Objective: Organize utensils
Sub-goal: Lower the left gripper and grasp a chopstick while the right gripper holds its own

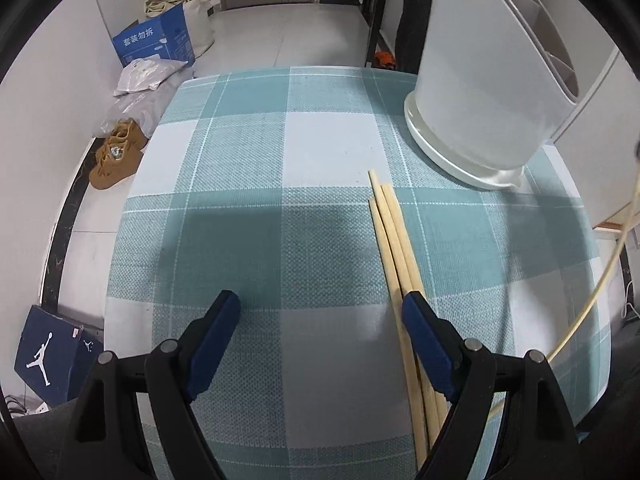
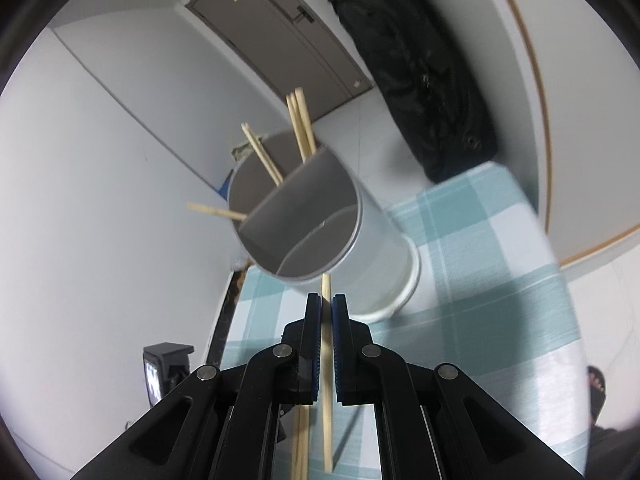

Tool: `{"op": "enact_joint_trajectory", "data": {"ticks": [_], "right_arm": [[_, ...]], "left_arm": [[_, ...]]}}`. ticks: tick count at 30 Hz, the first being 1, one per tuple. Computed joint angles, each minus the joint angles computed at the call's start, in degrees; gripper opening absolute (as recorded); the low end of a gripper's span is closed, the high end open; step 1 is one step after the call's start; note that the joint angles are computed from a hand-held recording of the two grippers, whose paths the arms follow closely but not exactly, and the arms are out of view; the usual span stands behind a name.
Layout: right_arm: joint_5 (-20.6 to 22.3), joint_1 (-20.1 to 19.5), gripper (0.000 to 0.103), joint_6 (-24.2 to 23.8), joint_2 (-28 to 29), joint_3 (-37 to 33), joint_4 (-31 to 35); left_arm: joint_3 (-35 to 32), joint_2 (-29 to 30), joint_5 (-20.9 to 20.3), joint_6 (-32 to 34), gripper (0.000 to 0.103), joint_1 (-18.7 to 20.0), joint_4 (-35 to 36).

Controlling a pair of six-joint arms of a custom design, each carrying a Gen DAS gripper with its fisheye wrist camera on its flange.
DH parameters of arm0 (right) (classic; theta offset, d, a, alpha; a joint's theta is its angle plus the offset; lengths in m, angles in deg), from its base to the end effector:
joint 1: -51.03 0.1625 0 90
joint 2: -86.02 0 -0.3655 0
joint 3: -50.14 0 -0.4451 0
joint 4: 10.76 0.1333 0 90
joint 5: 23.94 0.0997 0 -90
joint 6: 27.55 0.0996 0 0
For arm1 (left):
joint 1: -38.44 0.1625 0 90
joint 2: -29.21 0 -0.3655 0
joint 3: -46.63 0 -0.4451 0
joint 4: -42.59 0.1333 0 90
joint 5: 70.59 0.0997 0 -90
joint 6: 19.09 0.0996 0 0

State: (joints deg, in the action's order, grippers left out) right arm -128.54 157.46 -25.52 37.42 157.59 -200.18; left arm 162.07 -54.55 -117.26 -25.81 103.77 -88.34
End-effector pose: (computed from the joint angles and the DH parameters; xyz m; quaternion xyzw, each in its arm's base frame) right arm 0.2764 -0.5548 0.0474 0.0729 -0.9286 0.3585 0.0625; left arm -0.0374 -0.5645 0.2366 0.1151 0.9196 -0.1717 0.3340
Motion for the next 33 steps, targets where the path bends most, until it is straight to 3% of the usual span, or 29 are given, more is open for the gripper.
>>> {"op": "enact_joint_trajectory", "data": {"ticks": [7, 16, 22, 25, 29, 33], "right_arm": [[0.1, -0.8, 0.004, 0.0, -1.7, 1.5, -3.2], [1.5, -1.6, 0.004, -0.5, -2.4, 1.6, -2.9], [2.3, -1.5, 0.004, -0.7, -2.6, 1.9, -3.8], [2.4, -1.5, 0.004, -0.6, -2.8, 2.2, -4.1], [2.5, -1.6, 0.004, -0.1, -3.0, 2.5, -4.2], [2.5, -1.6, 0.004, 0.1, -3.0, 2.4, -4.0]], "left_arm": [[-3.4, 3.2, 1.5, -1.1, 0.080, -0.1, 2.6], [-5.8, 3.8, 0.7, -7.5, 0.080, -0.1, 10.6], [-6.4, 5.1, 2.2, -8.1, 0.082, -1.2, 14.0], [-5.7, 4.5, 2.2, -8.5, 0.082, -1.2, 13.1], [-5.1, 3.7, 1.6, -6.9, 0.080, -0.9, 12.0], [-4.7, 3.1, 1.2, -4.2, 0.062, -0.6, 9.9]]}}
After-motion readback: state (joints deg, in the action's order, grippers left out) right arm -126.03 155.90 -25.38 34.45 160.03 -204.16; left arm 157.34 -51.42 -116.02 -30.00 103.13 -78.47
